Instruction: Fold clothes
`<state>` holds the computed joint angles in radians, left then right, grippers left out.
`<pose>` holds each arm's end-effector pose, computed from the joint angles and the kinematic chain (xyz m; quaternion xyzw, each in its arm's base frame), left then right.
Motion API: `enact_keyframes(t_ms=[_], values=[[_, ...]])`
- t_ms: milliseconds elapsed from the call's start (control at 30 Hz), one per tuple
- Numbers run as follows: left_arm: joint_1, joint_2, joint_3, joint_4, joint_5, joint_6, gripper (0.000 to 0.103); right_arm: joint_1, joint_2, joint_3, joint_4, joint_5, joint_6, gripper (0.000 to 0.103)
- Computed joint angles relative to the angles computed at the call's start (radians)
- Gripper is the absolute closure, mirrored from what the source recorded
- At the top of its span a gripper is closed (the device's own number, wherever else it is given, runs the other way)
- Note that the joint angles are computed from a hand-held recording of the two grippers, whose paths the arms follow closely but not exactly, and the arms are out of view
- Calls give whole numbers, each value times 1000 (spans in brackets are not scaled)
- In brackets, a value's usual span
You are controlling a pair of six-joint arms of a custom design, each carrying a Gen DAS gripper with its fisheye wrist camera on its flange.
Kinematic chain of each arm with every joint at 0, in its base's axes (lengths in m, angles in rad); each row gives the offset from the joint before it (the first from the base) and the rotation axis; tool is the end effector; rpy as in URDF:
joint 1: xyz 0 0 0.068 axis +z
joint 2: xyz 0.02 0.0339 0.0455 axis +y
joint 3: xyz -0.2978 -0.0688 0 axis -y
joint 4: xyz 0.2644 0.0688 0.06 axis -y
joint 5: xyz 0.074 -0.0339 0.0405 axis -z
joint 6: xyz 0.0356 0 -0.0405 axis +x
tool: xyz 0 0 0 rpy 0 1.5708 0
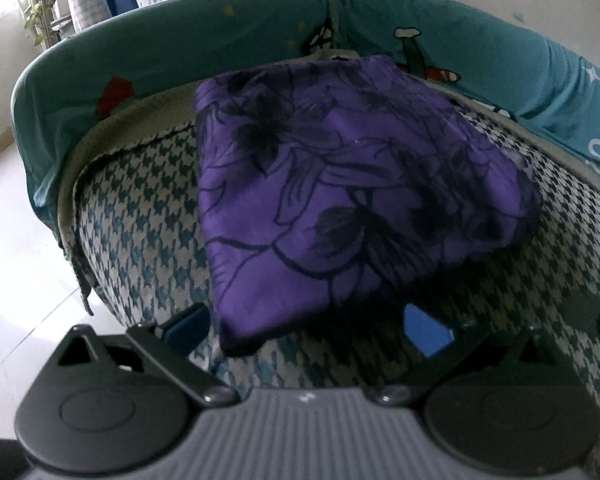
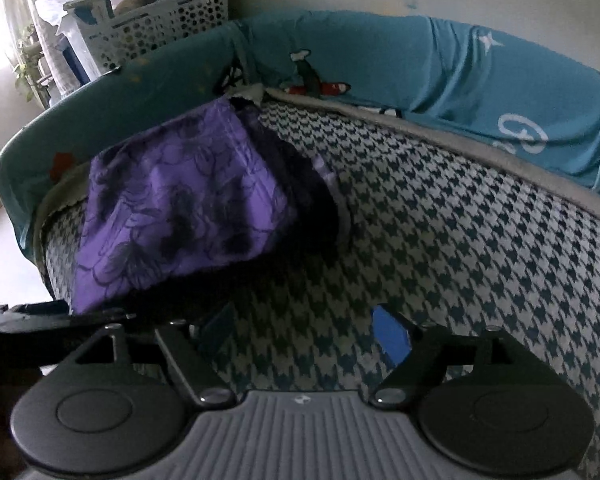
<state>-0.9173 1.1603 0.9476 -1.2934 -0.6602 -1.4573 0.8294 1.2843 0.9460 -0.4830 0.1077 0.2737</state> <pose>0.1261 -0.1287 0.2875 -0.2623 0.9085 0.0928 0.3119 0.1917 0.2037 0.2879 -0.2359 0.8990 0.1489 0.3376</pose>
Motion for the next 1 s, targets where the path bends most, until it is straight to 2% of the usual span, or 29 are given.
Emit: enact_keyframes(t_ms=[133,333,467,633,1000], values=[[-27,28,11,-14,3,-30,0,17,12,3,2,9,-21,26],[-54,54,23,-38,-2,-72,0,-16,58,38,-14,-75,-5,26],[-62,70,31,-48,1,-83,0,-11,95,66,-11,-37,-19,26],[-53,69,33,-45,7,-80,0,-23,113,72,-4,-54,-14,26],[-47,45,21,-50,22,-107,0,10,137,69,-27,-16,-40,26]])
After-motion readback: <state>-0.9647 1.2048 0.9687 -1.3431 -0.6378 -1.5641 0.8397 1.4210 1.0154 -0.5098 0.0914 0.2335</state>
